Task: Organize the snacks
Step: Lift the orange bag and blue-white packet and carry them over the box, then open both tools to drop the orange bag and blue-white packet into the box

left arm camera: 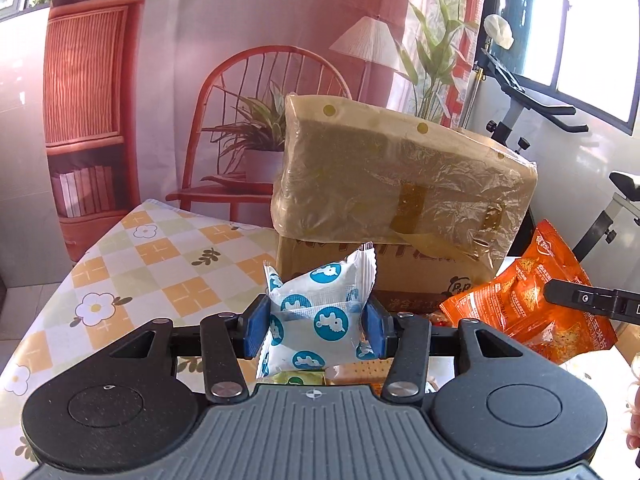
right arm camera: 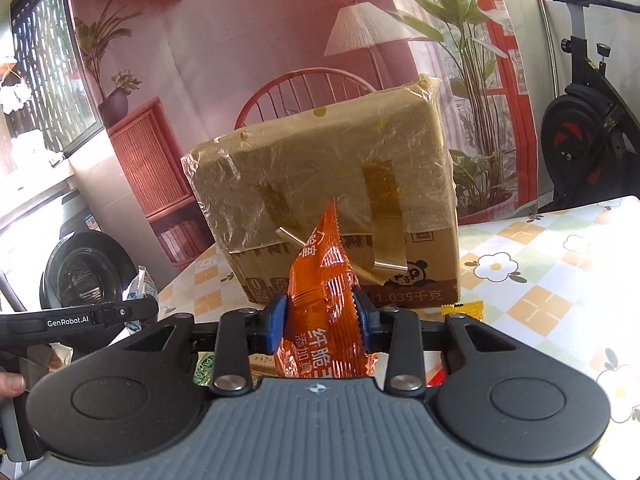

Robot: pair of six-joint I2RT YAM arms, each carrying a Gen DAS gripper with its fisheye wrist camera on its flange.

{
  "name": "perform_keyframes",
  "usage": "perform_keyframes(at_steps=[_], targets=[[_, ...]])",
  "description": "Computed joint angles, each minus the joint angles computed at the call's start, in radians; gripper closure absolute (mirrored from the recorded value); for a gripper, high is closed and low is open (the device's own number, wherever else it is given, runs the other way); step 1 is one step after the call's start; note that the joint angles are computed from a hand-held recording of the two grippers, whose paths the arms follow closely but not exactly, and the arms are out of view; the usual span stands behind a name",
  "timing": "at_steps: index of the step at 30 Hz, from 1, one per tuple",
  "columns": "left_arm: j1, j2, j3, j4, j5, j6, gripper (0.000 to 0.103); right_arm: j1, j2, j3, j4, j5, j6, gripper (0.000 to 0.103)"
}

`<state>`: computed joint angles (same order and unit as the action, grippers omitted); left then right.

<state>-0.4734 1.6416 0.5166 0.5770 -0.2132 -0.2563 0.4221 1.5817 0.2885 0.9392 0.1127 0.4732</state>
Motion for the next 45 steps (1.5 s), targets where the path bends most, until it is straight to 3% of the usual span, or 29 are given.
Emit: perform_keyframes(at_steps=[9,14,26,34,36,41,43,45], targets=[[-0.003,-0.066,0.191,-0.117,0.017,0.111,0.051,-0.126,-0.267,0.086,-0.203,-0.1,-0.047,0.067],[-0.012,-0.051,0.324,-0.173,0.035,0.186,0.051,-0.173,-0.32,0.201,-0.294,-0.135,-0.091,0.067],[0.046,0.211,0.752,-0.388,0.096,0.133,0.051,-0.236,-0.036,0.549,-0.321,-0.16,-0.109,0.067],[0.08,0.376,0.949,-0.468,0.123,0.126,0.05,-0.244,0.23,0.772,-0.311,-0.158,0.041,0.067],[0.085,0.407,0.982,-0.483,0.122,0.135,0.046,-0.239,0.275,0.814,-0.328,-0.15,0.065,0.066],[0.106,0.411,0.969,-0.477,0.115,0.134,0.033,-0.227,0.346,0.874,-0.378,-0.161,0.076,0.056],[0.116,0.395,0.938,-0.456,0.119,0.134,0.032,-0.223,0.336,0.849,-0.364,-0.147,0.06,0.033],[0.123,0.367,0.896,-0.446,0.122,0.131,0.032,-0.216,0.317,0.818,-0.357,-0.123,0.026,0.025]])
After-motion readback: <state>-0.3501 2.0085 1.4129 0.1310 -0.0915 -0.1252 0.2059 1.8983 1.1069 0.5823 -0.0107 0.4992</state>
